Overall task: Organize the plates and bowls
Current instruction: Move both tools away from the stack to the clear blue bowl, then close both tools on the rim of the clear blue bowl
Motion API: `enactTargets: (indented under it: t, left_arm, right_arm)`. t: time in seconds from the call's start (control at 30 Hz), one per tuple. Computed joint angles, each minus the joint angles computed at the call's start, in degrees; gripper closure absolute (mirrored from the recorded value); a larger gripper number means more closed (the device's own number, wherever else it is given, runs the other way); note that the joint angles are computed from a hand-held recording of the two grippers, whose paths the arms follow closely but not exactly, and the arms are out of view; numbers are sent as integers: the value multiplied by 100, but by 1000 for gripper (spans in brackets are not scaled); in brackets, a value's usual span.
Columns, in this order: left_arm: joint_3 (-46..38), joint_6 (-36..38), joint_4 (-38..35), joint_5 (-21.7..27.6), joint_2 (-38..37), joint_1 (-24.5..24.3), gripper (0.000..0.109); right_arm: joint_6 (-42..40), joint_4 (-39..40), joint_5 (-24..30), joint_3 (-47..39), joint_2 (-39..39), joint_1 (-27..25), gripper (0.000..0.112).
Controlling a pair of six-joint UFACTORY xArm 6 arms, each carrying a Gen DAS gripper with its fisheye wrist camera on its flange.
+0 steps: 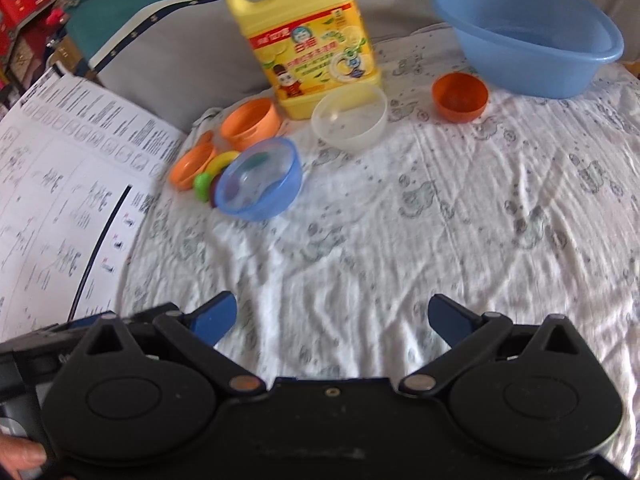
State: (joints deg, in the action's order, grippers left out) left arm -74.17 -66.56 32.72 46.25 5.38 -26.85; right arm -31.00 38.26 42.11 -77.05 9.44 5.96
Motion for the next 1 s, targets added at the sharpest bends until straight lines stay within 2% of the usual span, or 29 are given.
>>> enactTargets:
  t: [0.27,0.57,0.67,0.77,0.83,0.87,0.9,0.93,0.97,1.0]
  left_arm:
    - [-1349,576,-143,78,1072,445,6]
    - [-2701,1233,-450,327,2186,663,6]
    - [-3011,1408,-467,379,2452,667,8]
    - [-3231,1559,-549,368,2650,677,15]
    - [-3283,1627,-623,307,2712,693,21]
    - [-3304,1667,-669,266,2744,703,25]
    - [-3304,1692,-707,220,2760,707,29]
    - [-3306,1726,-755,177,2775,714,36]
    - [-3311,1769,-800,145,2792,718,43]
    - [-3327,1808,-830,121,2816,718,49]
  right_arm:
    - [747,-184,-75,-1294,1020,196,9]
    - [1464,-664,429,-3297,2460,386,10]
    - [1501,-829,553,-3743,2784,457,17]
    - [1589,-986,641,-4131,3076,528,30]
    - [1584,-998,714,-4321,3226,553,47]
    - [1573,-1000,733,-4369,3268,562,51]
    - [1569,-1024,732,-4409,3313,580,59]
    - [1551,-1033,718,-4419,3335,595,70]
    - [1510,-1012,711,-4409,3344,604,74]
    - [1464,-963,706,-4407,3356,611,83]
